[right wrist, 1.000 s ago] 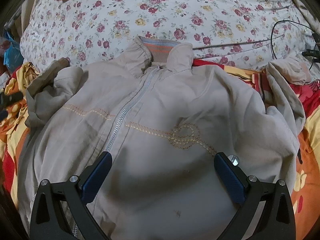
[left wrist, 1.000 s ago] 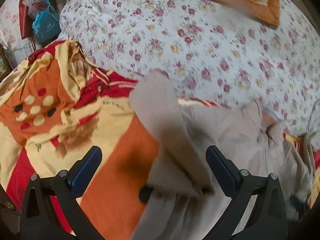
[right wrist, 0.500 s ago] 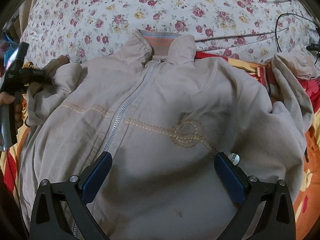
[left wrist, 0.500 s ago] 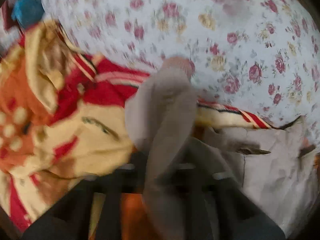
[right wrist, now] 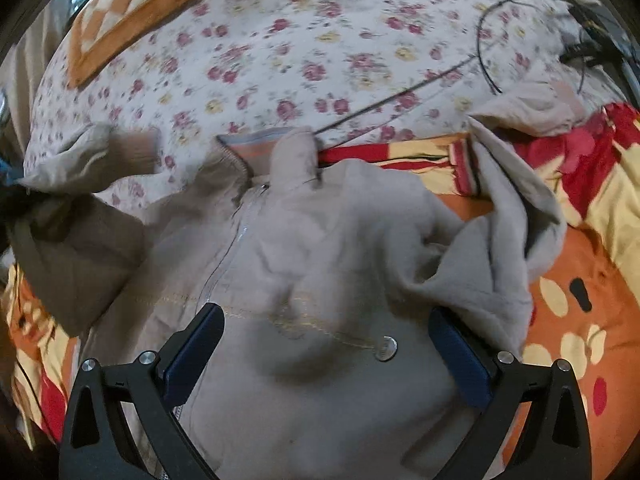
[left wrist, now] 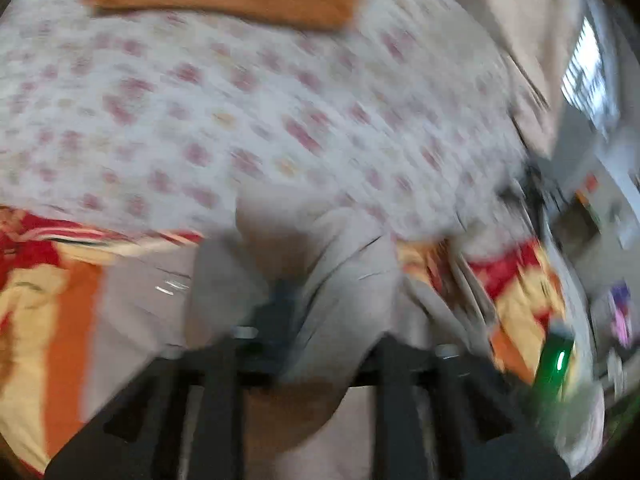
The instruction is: Fold large clothes
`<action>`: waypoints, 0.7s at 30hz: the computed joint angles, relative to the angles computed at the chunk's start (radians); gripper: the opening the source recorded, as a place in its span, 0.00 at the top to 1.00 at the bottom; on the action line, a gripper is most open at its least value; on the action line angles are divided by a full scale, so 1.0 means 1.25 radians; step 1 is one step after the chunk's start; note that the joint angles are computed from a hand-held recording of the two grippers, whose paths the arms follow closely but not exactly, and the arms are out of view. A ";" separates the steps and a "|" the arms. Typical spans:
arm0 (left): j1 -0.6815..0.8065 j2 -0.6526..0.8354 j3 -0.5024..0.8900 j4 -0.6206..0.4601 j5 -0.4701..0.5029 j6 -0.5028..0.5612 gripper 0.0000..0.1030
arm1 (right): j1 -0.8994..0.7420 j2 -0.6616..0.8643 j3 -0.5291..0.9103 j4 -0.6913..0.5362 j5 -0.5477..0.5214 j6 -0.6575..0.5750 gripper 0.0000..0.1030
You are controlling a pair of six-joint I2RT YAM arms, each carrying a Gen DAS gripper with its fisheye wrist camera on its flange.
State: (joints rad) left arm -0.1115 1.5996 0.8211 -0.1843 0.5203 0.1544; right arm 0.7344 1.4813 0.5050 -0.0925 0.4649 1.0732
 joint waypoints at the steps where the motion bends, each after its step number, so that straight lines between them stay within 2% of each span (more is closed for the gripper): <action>1: -0.025 0.007 -0.020 0.008 -0.021 0.000 0.33 | -0.007 -0.017 -0.012 0.002 -0.001 -0.001 0.01; 2: -0.039 0.015 -0.042 0.022 -0.038 -0.002 0.24 | -0.013 -0.041 -0.024 -0.001 0.002 0.008 0.01; 5: -0.016 0.020 -0.077 0.011 -0.053 0.030 0.24 | -0.034 -0.136 -0.080 0.000 0.001 0.048 0.01; 8: 0.090 -0.048 -0.121 -0.021 -0.068 0.095 0.24 | -0.046 -0.190 -0.106 -0.007 -0.006 0.058 0.01; 9: 0.115 -0.062 -0.131 -0.014 -0.102 0.110 0.24 | -0.046 -0.195 -0.101 -0.017 -0.004 0.058 0.01; 11: 0.172 -0.083 -0.163 0.042 -0.216 0.129 0.24 | -0.026 -0.201 -0.083 -0.049 0.028 0.051 0.01; 13: 0.211 -0.045 -0.176 0.117 -0.317 0.128 0.24 | -0.005 -0.185 -0.055 -0.071 0.056 0.031 0.01; 15: 0.255 0.033 -0.163 0.175 -0.366 0.131 0.24 | 0.001 -0.166 -0.027 -0.081 0.054 -0.010 0.01; 18: 0.307 0.168 -0.097 0.194 -0.379 0.116 0.21 | -0.014 -0.102 0.023 -0.085 0.036 -0.051 0.01; 21: 0.344 0.207 -0.059 0.168 -0.330 0.083 0.21 | -0.053 0.080 0.128 -0.129 -0.027 -0.154 0.02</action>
State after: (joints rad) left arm 0.3185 1.8585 0.7480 0.0253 0.1072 0.2578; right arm 0.6687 1.5810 0.6649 -0.2537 0.4309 0.8804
